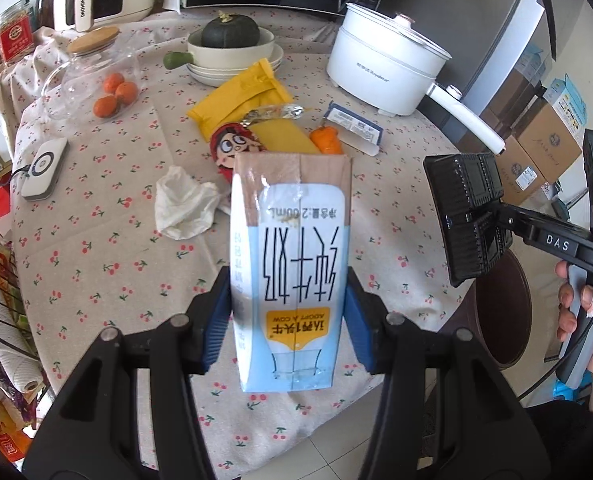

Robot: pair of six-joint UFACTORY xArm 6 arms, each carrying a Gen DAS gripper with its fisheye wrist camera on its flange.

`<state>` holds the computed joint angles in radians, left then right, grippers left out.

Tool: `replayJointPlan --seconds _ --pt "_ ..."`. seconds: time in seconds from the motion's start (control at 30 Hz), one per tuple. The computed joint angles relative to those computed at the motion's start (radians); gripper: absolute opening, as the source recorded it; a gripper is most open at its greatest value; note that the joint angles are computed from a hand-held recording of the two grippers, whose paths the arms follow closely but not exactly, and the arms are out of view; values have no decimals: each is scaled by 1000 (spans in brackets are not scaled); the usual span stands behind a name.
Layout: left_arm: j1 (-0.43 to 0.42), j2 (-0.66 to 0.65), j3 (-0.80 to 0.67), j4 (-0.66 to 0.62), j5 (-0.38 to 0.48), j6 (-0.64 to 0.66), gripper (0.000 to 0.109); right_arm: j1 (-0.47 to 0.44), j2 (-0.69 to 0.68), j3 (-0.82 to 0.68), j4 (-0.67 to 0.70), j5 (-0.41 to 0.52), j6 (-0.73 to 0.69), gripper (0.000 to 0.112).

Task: Collect trash
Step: 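Carry the tray with the right tool while the left tool drops the carton into the bin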

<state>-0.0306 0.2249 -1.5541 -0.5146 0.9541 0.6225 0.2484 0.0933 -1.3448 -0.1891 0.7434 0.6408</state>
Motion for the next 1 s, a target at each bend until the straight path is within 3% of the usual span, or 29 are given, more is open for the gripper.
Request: replayJointPlan --seconds 0.13,0.4,0.6,1.0 --pt "-42 -22 29 -4 0 4 54 -28 -122 159 -5 -67 11 48" --pt "-152 -55 95 9 -39 17 54 -102 -277 344 139 -77 -61 48" --pt "-230 -57 110 -20 -9 1 54 -156 -391 446 109 -57 -58 48" --pt "-391 -106 202 -75 -41 83 54 -334 -665 677 127 10 -99 49"
